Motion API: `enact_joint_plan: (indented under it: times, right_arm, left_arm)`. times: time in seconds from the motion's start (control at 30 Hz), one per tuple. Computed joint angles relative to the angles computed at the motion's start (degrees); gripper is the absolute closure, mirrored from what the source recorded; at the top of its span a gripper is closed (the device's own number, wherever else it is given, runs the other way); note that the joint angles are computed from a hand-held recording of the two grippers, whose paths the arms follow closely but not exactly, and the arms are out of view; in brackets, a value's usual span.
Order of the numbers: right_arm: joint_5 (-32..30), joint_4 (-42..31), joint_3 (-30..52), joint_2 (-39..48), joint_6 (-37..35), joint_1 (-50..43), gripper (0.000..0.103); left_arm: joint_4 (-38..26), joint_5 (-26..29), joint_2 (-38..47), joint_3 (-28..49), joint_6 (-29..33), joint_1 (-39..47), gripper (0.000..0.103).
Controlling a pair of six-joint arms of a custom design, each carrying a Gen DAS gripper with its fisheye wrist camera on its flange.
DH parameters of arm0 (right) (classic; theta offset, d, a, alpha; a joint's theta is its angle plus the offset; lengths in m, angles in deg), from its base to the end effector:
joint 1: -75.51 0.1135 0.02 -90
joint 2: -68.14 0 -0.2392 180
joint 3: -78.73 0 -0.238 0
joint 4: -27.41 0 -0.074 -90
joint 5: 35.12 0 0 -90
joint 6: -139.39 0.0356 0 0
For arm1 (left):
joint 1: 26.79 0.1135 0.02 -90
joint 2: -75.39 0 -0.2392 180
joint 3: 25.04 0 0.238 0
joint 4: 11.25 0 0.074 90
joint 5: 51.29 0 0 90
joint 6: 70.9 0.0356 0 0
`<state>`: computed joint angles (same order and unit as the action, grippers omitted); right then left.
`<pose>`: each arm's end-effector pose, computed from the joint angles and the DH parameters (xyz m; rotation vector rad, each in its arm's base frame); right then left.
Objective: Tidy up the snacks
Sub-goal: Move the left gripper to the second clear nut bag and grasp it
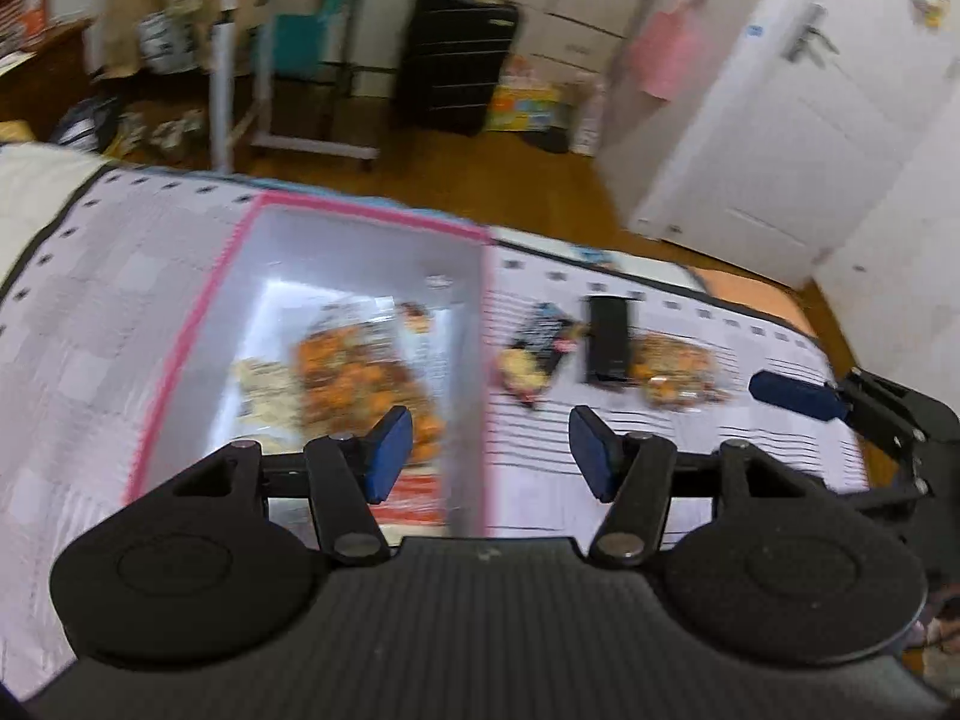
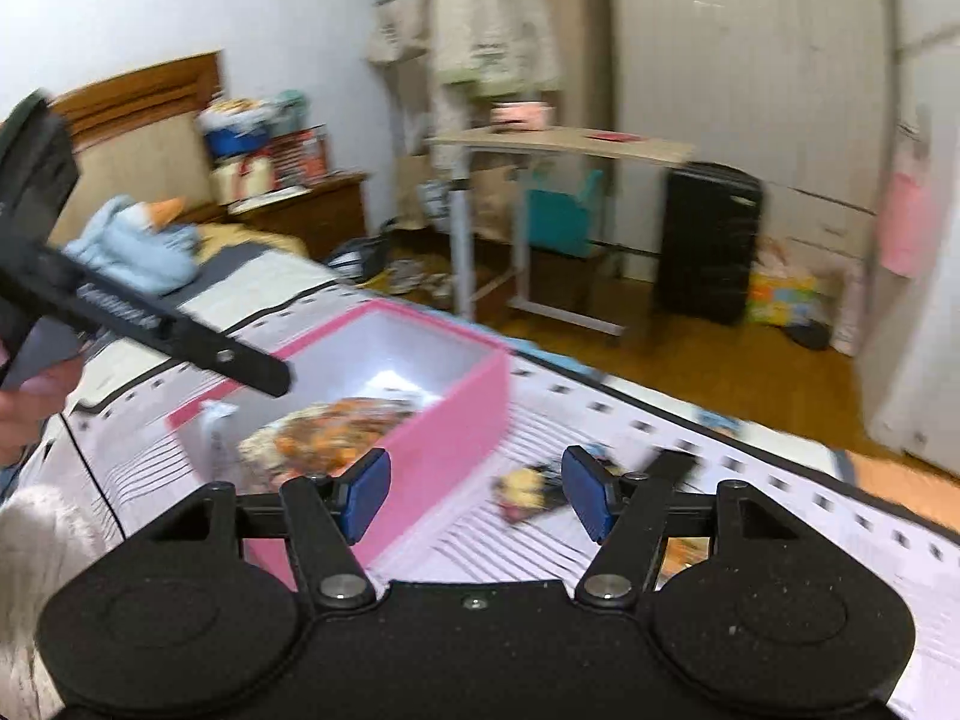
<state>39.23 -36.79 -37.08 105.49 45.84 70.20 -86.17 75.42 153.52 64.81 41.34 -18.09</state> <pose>0.1286 -0.0023 0.3004 -0.1157 2.2002 0.2172 0.2504 0.0168 0.3044 0.4828 2.4185 -0.6299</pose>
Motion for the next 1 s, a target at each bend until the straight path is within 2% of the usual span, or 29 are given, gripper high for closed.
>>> enact_joint_plan:
  times: [0.17, 0.23, 0.33, 0.4, 0.47, 0.53, 0.6, 0.67, 0.73, 0.8, 0.9, 1.0]
  right_arm:
    - [-14.5, -7.7, 3.8, 3.6, -10.6, -23.5, 0.030]
    - [-18.2, -9.2, 4.3, 6.5, -14.4, -30.4, 0.025]
    - [-19.3, -7.8, 3.0, 10.3, -18.6, -34.8, 0.021]
    - [-19.1, -6.1, 1.6, 12.6, -22.0, -36.4, 0.019]
    - [-19.1, -5.0, 1.6, 16.4, -26.0, -38.5, 0.016]
    - [-18.4, -2.2, 1.3, 20.7, -29.0, -38.6, 0.010]
    - [-17.4, -0.5, 2.2, 25.3, -32.2, -38.4, 0.010]
    - [-14.4, 1.4, 3.3, 30.2, -35.1, -36.4, 0.010]
    - [-12.9, 2.8, 4.5, 34.1, -35.1, -35.3, 0.010]
    - [-12.6, 2.6, 6.2, 37.6, -36.0, -34.5, 0.010]
    - [-9.7, 6.9, 5.3, 39.9, -39.6, -32.5, 0.010]
    - [-6.9, 9.4, 7.0, 45.8, -41.5, -32.1, 0.010]
  left_arm:
    - [-0.4, 1.4, -0.9, 1.7, -4.2, -8.5, 0.046]
    - [0.8, 1.1, -0.7, 2.0, -7.7, -12.6, 0.046]
    - [3.9, -0.5, 0.7, 1.9, -14.0, -19.2, 0.046]
    - [4.6, -0.5, 2.9, 3.0, -18.5, -22.0, 0.047]
    - [8.6, -0.2, 3.8, 2.2, -24.3, -24.1, 0.047]
    - [10.8, -0.6, 6.0, 2.6, -27.6, -26.8, 0.047]
    - [13.4, -0.9, 8.5, 2.4, -30.9, -29.4, 0.047]
    - [18.0, -3.7, 11.0, 0.9, -34.3, -32.7, 0.048]
    - [22.6, -7.4, 14.1, -0.6, -37.2, -36.0, 0.048]
    - [26.7, -9.1, 17.8, -1.4, -40.8, -38.1, 0.048]
    - [31.9, -10.1, 23.3, -1.5, -44.3, -39.4, 0.048]
    - [35.7, -13.5, 27.9, -0.6, -46.0, -41.1, 0.048]
